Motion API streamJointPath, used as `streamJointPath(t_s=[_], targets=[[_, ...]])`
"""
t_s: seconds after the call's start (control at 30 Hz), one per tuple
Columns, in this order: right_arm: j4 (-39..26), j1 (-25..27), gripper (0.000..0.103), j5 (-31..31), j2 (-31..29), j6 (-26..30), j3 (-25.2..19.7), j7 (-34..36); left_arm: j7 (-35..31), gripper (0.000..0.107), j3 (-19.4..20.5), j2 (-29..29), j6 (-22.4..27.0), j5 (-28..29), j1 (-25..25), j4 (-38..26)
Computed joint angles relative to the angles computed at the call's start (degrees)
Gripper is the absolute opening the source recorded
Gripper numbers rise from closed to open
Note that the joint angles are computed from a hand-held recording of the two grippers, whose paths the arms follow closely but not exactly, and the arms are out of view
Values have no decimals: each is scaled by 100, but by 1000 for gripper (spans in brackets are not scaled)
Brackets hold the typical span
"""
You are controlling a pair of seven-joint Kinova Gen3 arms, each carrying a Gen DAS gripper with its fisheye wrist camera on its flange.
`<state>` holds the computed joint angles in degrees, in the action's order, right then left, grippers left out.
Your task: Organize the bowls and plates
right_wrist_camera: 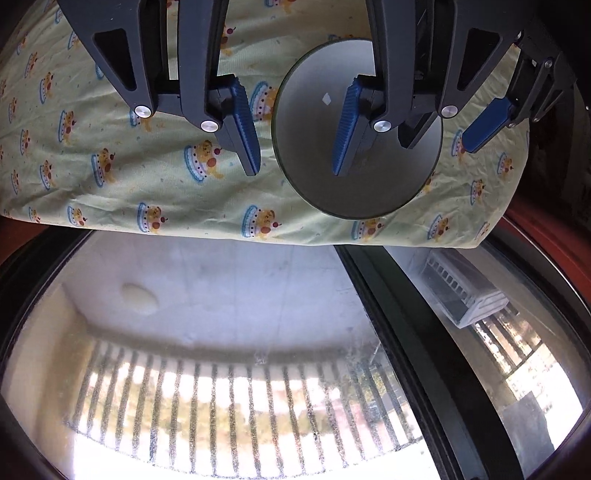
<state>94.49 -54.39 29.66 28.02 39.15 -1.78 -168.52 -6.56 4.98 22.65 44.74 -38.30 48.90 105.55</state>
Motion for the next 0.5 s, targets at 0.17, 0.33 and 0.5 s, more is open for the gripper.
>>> streamJointPath(t_s=[0.17,0.33,0.5], targets=[[-68,214,37,-233,232,-142,-72,266,-199,46,-7,184,-215,194,-143,-15],[-13,239,23,-437,314,-332,20,477,-195,32,-132,191,-472,169,-35,72],[61,273,21,-563,266,-433,42,604,-215,32,-151,233,-302,263,15,-41]])
